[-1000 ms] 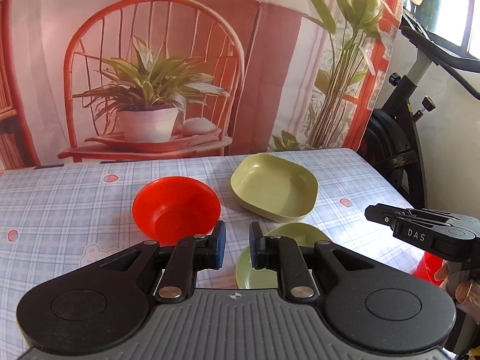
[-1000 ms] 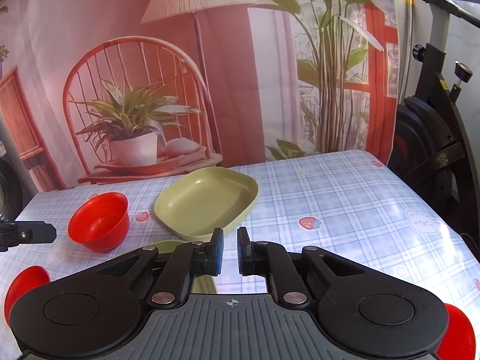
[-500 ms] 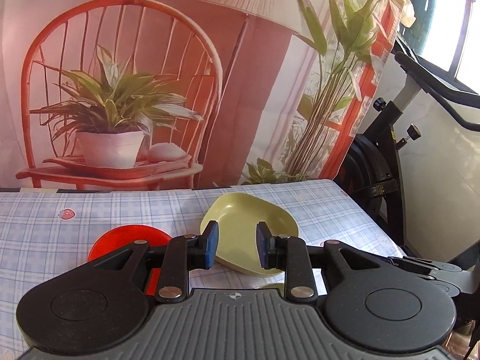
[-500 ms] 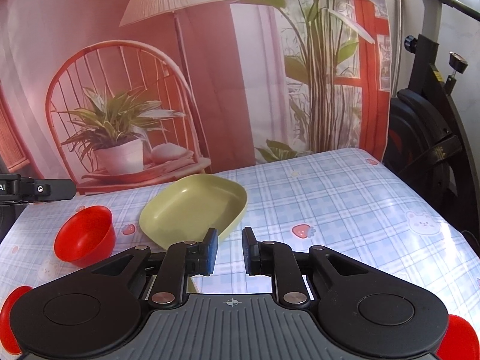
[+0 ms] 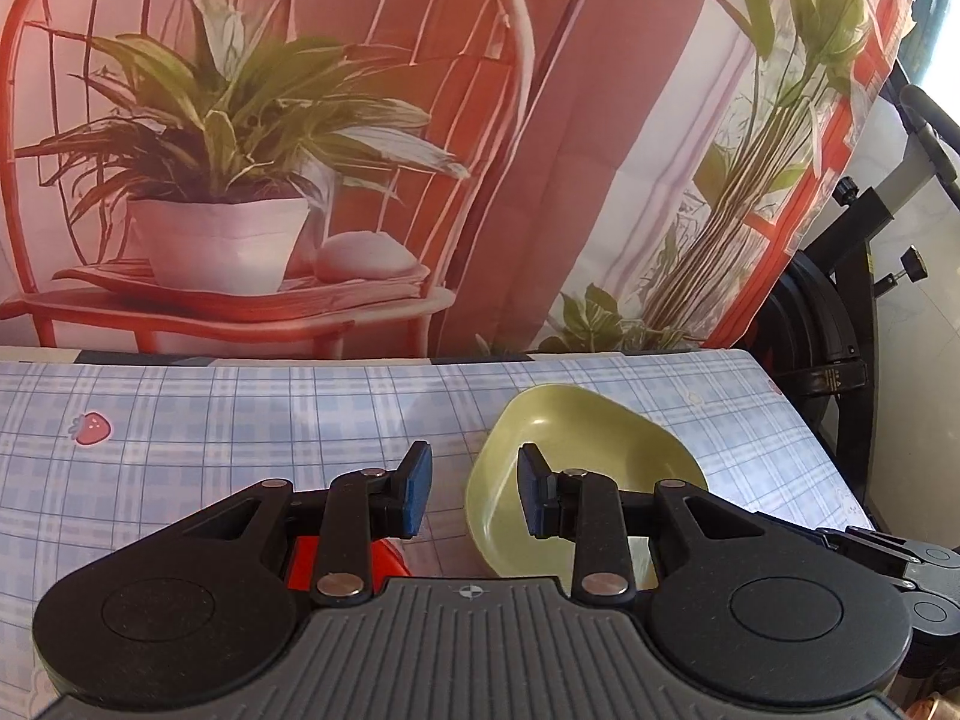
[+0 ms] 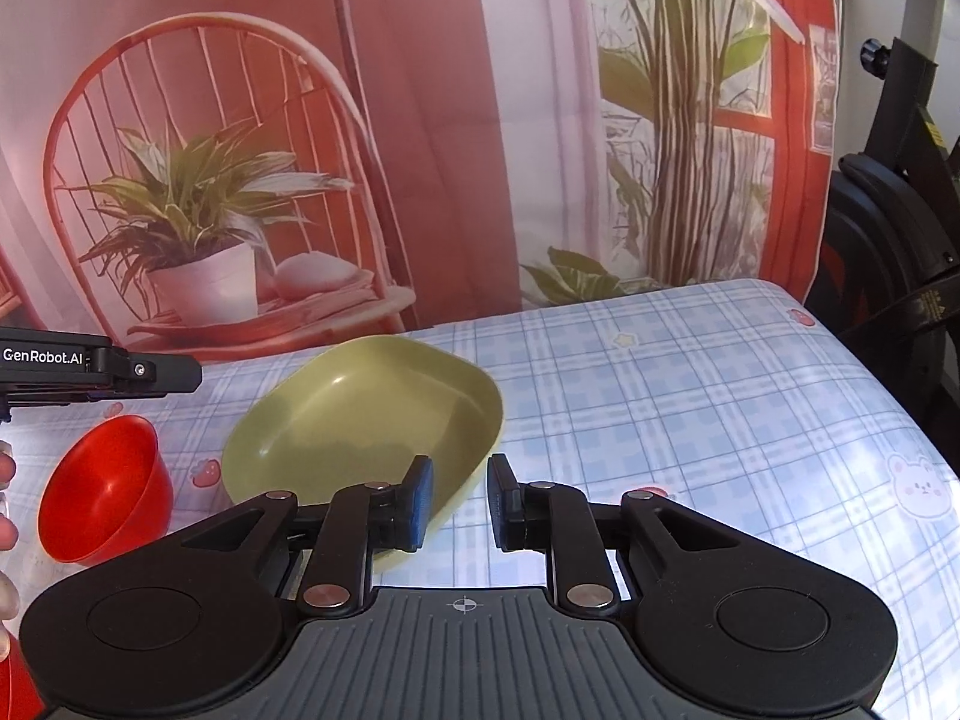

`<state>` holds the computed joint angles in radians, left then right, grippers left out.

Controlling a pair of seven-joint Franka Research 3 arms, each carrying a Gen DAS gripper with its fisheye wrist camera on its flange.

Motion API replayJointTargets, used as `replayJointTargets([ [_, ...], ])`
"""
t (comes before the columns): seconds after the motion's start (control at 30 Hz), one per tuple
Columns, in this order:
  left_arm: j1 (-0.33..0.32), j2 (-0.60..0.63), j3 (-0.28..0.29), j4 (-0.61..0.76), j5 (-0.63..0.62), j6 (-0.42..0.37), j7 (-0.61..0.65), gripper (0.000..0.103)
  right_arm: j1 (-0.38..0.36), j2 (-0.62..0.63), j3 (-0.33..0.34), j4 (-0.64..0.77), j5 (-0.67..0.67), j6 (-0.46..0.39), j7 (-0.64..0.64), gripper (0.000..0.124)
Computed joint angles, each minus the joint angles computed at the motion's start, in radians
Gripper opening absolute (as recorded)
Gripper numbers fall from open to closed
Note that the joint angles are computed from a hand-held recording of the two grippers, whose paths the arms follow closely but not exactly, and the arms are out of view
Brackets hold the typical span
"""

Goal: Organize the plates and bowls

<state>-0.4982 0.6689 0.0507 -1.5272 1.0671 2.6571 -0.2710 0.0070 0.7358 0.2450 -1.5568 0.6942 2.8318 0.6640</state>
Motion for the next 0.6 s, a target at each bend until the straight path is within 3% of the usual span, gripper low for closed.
replayJointTargets([
  [0.1, 0.007, 0.032, -0.017, 0.046, -0.041, -0.049, 0.087, 0.033, 0.027, 0.033, -0.03, 0.041, -0.034, -0.025, 0.048, 0.019],
  [0.4, 0.029, 0.083, -0.022, 0.084, -0.134, 0.002, 0.184, 0.032, 0.027, 0.066, -0.029, 0.076, -0.065, -0.063, 0.099, 0.02],
  [0.5, 0.045, 0.103, -0.044, 0.11, -0.198, -0.001, 0.276, 0.032, 0.026, 0.071, -0.026, 0.083, -0.065, -0.077, 0.103, 0.02],
  [0.6, 0.037, 0.123, -0.045, 0.14, -0.247, -0.034, 0.355, 0.017, 0.023, 0.071, -0.022, 0.081, -0.06, -0.077, 0.103, 0.019],
])
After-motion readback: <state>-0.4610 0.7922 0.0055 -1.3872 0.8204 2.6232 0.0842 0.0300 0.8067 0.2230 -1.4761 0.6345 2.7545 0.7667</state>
